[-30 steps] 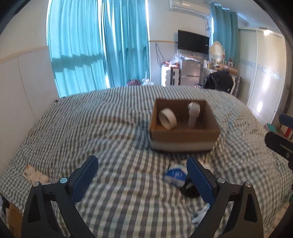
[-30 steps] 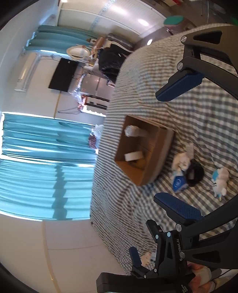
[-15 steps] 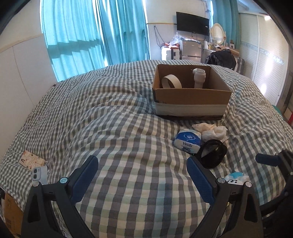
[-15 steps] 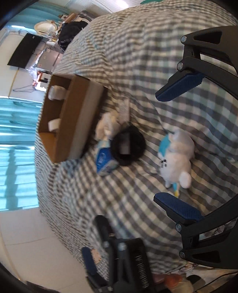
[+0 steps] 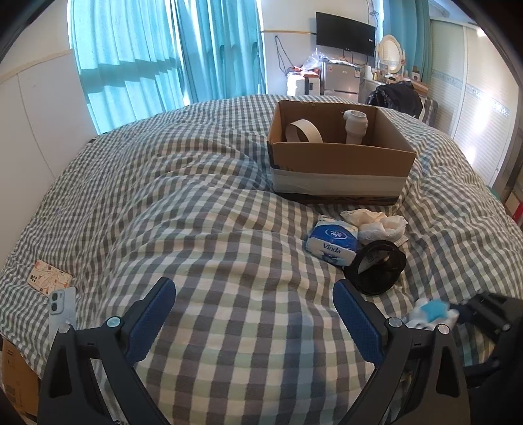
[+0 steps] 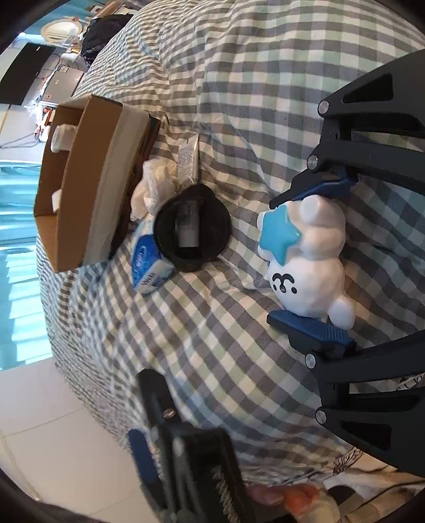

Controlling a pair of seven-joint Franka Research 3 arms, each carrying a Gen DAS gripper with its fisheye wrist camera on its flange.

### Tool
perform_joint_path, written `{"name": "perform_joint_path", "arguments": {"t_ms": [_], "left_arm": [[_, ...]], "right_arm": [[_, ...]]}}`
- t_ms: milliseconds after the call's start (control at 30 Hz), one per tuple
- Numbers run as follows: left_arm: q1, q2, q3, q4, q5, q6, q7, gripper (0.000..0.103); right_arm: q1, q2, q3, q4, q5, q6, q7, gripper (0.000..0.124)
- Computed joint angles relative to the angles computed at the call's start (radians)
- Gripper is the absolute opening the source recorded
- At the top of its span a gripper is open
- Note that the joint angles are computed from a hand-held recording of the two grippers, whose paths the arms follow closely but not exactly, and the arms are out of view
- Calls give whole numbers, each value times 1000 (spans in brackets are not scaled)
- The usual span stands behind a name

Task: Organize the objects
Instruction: 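Grasp the white cartoon figurine with the right tool while the left tool grasps the blue tissue pack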

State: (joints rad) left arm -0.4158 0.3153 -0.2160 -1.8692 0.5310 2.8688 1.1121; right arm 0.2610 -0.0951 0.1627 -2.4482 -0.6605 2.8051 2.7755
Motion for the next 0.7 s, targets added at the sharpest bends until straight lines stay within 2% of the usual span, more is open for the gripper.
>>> {"name": "perform_joint_path", "arguments": {"t_ms": [67, 200, 367, 433, 500, 533, 700], "left_arm": [[1, 15, -12, 20, -12, -9, 21, 99], [-19, 75, -22, 112, -34, -61, 55, 99], [-66, 200, -13, 303, -50, -158, 101, 99], [-90, 255, -3, 387, -44, -219, 130, 99], [-125, 316, 16, 487, -33, -323, 154, 99], [-123, 351, 1, 537, -56, -366, 194, 99], [-137, 445, -25, 670, -121, -431, 335, 99]], "right_arm": [[-21, -54, 4, -16, -56, -13, 45, 61], [-78, -126, 29, -11, -131, -106, 78, 61], [-133, -148, 20, -6, -145, -114, 44, 61], [-149, -144, 15, -4, -149, -108, 33, 61], [-164, -149, 6, -11, -146, -88, 19, 61], [-174, -142, 0, -10, -144, -75, 11, 61], [-215, -130, -11, -21, -138, -13, -7, 61]]}}
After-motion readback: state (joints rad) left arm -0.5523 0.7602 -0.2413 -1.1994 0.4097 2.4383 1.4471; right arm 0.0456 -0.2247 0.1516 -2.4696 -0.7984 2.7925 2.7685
